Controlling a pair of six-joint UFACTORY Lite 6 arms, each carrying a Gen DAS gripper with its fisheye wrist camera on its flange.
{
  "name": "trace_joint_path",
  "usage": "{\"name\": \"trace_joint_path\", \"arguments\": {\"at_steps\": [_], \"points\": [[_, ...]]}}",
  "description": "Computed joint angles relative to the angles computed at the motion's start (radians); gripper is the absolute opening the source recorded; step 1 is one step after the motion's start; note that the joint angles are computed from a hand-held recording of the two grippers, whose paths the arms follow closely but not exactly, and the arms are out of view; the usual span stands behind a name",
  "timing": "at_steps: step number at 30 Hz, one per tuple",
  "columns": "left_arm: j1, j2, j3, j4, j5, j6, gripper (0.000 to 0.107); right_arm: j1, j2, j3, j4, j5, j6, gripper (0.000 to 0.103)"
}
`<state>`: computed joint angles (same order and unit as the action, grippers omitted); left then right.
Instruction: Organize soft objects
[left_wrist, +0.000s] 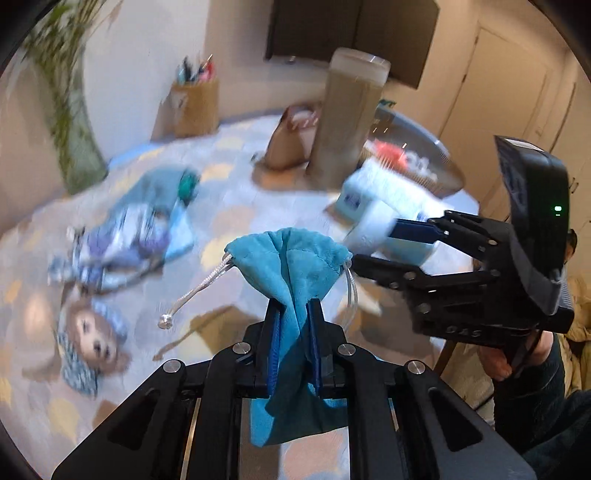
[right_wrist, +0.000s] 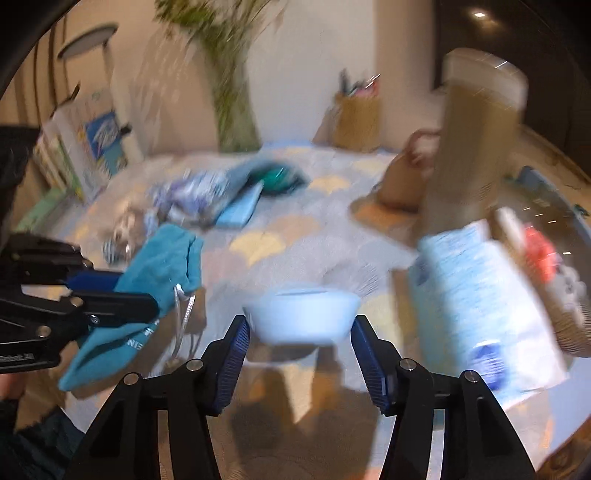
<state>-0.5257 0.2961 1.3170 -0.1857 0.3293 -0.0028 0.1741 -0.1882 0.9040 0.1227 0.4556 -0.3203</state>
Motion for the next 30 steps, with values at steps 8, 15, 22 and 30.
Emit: {"name": "trace_joint_path", "arguments": {"at_steps": [8, 15, 22, 30], "points": [[-0.029, 0.218, 0.36, -0.001, 0.098, 0.007, 0.011, -0.291, 0.014, 0.135, 0.37, 0.182, -0.395, 0.03], [0.019, 0.202, 0.287, -0.116, 0.091, 0.077, 0.011, -0.337, -0.035, -0.02, 0.454, 0.358, -0.726, 0.086], [0.034, 0.17, 0.228, -0.161, 0.071, 0.132, 0.011, -0.29, -0.081, -0.137, 0.306, 0.279, -0.621, 0.085], [0.031, 0.14, 0.181, -0.157, 0.059, 0.134, 0.011, -0.113, 0.093, -0.047, 0.191, 0.077, -0.233, 0.084]]}}
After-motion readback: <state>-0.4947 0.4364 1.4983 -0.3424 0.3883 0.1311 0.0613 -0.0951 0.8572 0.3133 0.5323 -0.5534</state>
